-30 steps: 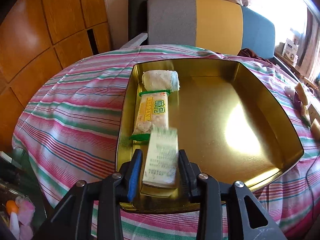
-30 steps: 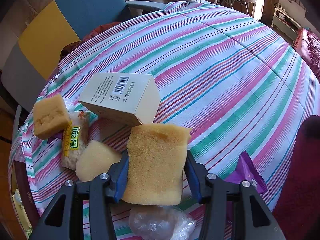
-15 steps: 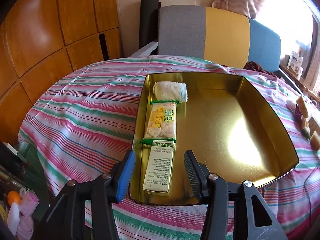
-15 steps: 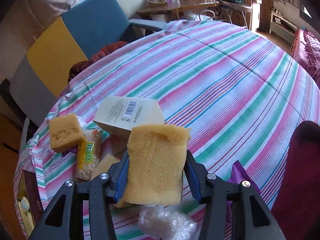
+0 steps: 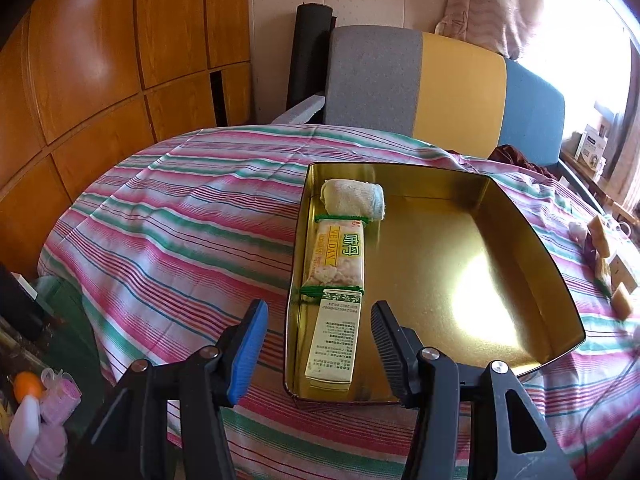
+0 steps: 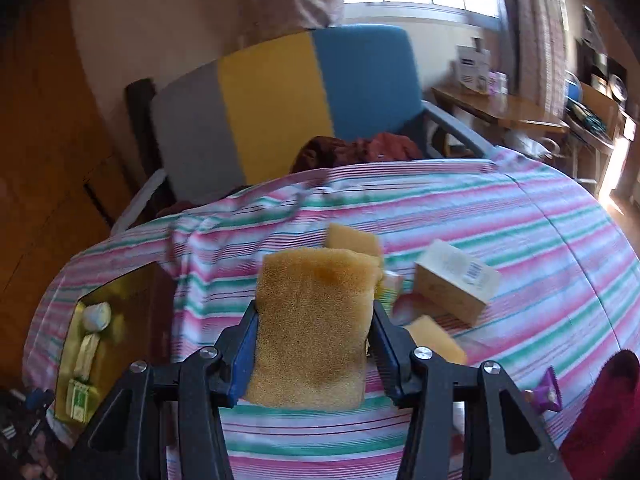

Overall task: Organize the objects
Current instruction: 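Carry the yellow sponge into the tray and open the right gripper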

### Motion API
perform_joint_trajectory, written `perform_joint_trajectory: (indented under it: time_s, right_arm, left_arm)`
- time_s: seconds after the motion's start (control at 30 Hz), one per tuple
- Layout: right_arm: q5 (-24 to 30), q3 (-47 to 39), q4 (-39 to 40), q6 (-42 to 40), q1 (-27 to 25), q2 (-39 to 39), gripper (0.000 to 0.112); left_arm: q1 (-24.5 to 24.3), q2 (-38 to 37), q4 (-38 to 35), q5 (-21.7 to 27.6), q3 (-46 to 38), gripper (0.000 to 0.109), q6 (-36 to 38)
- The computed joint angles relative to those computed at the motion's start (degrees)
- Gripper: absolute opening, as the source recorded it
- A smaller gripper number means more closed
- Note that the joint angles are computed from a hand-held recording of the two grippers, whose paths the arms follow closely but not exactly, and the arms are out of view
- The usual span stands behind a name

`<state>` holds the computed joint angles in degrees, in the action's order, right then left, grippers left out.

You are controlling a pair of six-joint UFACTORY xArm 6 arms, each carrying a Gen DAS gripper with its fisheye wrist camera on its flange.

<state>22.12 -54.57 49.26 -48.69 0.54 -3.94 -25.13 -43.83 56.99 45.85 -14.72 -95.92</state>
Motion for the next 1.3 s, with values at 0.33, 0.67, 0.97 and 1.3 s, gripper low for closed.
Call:
perform_joint_trajectory:
  time_s: [0.33, 0.67, 0.97, 1.3]
  right_arm:
    - [8.54, 0.58, -6.12, 0.99, 20.76, 2.15, 0.052]
    - [9.47, -4.42, -9.97, 8.12, 33.13, 13.28, 0.056]
    - [13.15, -2.46, 0.49, -0.82, 33.42, 11.85, 0.077]
    - [10.21, 2.54, 6.17, -5.61, 28.75, 4.67, 0.077]
  left_arm:
    - [1.28, -9.76, -1.98, 4.9, 4.82, 0.055, 0.05]
    - [3.54, -15.84, -4.84, 5.95, 8.79, 0.058, 1.48]
    - [3.51, -15.22, -4.85, 5.41, 8.69, 0.059, 1.45]
    - [0.92, -12.35, -2.52, 6.1, 6.16, 0.062, 0.76]
